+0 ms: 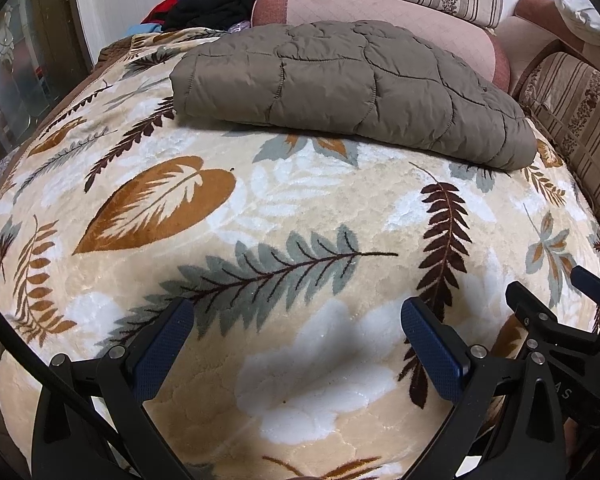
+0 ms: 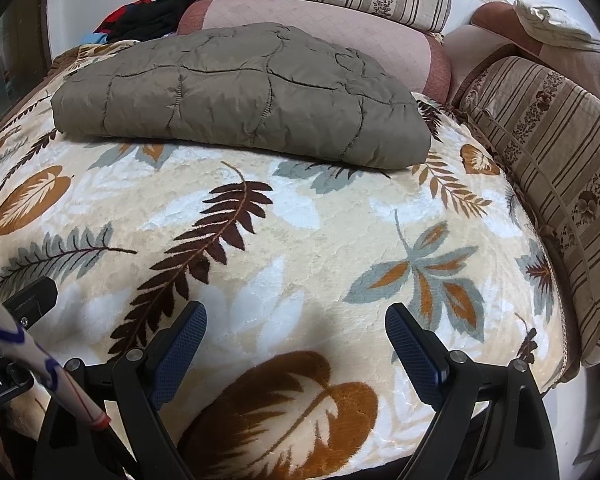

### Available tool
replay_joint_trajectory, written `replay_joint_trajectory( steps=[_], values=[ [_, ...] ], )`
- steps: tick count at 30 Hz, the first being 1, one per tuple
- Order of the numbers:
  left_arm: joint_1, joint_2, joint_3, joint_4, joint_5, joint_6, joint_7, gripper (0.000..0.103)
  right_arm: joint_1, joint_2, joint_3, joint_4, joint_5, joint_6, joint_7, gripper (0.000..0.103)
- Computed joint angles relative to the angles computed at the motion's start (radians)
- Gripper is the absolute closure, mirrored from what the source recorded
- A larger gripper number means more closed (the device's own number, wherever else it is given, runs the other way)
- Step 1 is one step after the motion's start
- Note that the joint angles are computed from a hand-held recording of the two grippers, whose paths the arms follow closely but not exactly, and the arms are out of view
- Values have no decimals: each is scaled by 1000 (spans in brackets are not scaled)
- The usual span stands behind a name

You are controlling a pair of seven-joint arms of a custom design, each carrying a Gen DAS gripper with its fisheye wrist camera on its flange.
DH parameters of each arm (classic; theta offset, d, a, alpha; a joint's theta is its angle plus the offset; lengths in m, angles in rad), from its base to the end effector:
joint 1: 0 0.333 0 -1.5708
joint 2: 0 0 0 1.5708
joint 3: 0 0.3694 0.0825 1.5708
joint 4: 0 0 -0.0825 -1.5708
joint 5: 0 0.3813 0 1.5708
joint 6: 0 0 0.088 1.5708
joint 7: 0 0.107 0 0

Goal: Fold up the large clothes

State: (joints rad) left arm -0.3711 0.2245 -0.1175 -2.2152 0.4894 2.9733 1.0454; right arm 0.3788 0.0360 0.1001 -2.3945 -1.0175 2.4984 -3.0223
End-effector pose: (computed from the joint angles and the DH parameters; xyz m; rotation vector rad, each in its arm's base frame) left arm 0.5124 -0.3055 0.3860 -1.5034 2.3026 -0.6417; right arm 0.4413 0.2350 0.3615 -1.5488 2.3147 -0.8224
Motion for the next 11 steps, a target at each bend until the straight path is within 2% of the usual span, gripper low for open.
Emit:
replay_joint_trajectory(
  steps=[11],
  values=[
    [-6,4,11,5,21,-7,-25,0,-4,1,-5,-6,10,18,-6,9]
  ],
)
